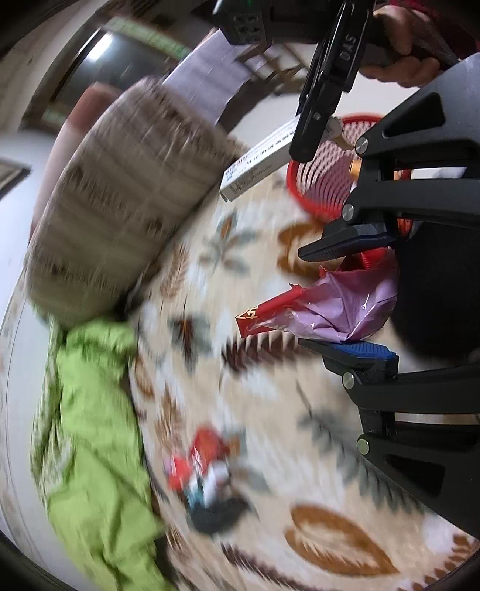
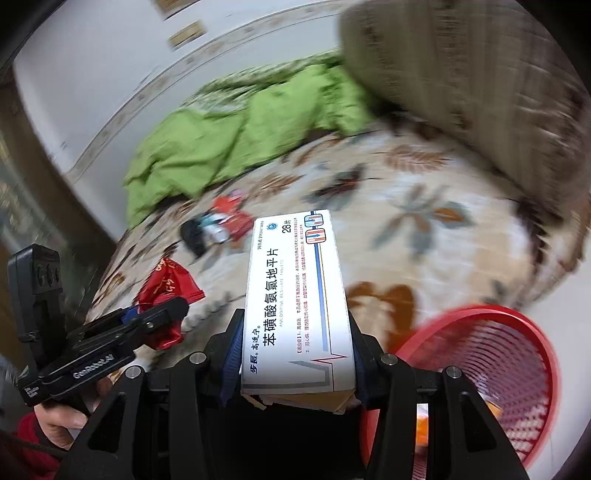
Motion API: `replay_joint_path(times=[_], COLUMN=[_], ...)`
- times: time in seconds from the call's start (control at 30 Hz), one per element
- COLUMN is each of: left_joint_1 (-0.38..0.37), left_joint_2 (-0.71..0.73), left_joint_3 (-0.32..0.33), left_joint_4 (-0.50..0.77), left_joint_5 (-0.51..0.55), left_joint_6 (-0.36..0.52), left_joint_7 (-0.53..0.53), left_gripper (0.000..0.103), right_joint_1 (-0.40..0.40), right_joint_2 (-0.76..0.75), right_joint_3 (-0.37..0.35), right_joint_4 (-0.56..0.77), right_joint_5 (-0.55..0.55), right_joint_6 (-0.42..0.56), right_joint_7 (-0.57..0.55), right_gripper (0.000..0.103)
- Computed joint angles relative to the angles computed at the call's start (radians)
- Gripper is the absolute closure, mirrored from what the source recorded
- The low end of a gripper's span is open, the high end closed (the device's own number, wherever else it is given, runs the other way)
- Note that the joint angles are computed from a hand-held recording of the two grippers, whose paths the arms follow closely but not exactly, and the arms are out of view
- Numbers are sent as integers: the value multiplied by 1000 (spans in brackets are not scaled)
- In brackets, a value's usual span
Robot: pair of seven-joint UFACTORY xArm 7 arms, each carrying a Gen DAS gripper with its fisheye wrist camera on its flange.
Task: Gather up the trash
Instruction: 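Carry the white box and pink bag with both tools over the red basket, then open both tools to drop the box and bag into the basket, then move both empty tools back toward the trash on the bed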
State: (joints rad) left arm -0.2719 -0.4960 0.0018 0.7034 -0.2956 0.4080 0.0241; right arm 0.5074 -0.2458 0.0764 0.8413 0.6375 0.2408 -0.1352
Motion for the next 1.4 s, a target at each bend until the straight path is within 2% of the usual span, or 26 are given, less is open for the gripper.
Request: replay_joint_path(times=[0.1,0.23,0.37,0.4,0.43,0.47,0.57,0.67,0.77,0.97,1.17,1.4], left_joint_1=[-92,-160,-169,-163,-154,-145,-134,-119,-101,-22,72,139], left_joint_2=[66,158,243,254,271,282,265,237,196,92,-9,-77], left_joint_3=[18,10,-35,-49,-65,-78,-84,-81,-75,-71,-34,22], left_joint_4=[62,149,220,227,240,247,228,210,178,91,6,-64], left_joint_5=[-77,-186,-247,-251,-242,-233,-268,-279,-270,-126,-6,40], left_joint_6=[25,84,131,137,150,157,159,163,144,85,67,68], left_joint_7=[57,137,204,209,204,196,219,222,207,82,-39,-116], left_gripper=[65,65,64,57,45,41,39,39,36,34,32,32], right_joint_1=[-52,-110,-131,-128,-137,-166,-197,-186,-122,23,56,26], right_joint_2=[-84,-177,-218,-222,-222,-220,-223,-217,-196,-98,16,142], right_joint_3=[-10,-31,-63,-75,-75,-59,-52,-64,-105,-142,-86,23], right_joint_4=[-83,-178,-220,-225,-228,-229,-237,-237,-219,-118,2,143], right_joint_5=[-35,-105,-142,-144,-158,-190,-235,-248,-207,-78,26,52], right_joint_6=[10,25,30,32,36,50,66,54,26,-2,10,45], right_joint_7=[66,164,225,229,242,274,325,334,292,133,-4,-87], right_gripper=[51,51,51,50,50,49,37,37,37,37,37,37])
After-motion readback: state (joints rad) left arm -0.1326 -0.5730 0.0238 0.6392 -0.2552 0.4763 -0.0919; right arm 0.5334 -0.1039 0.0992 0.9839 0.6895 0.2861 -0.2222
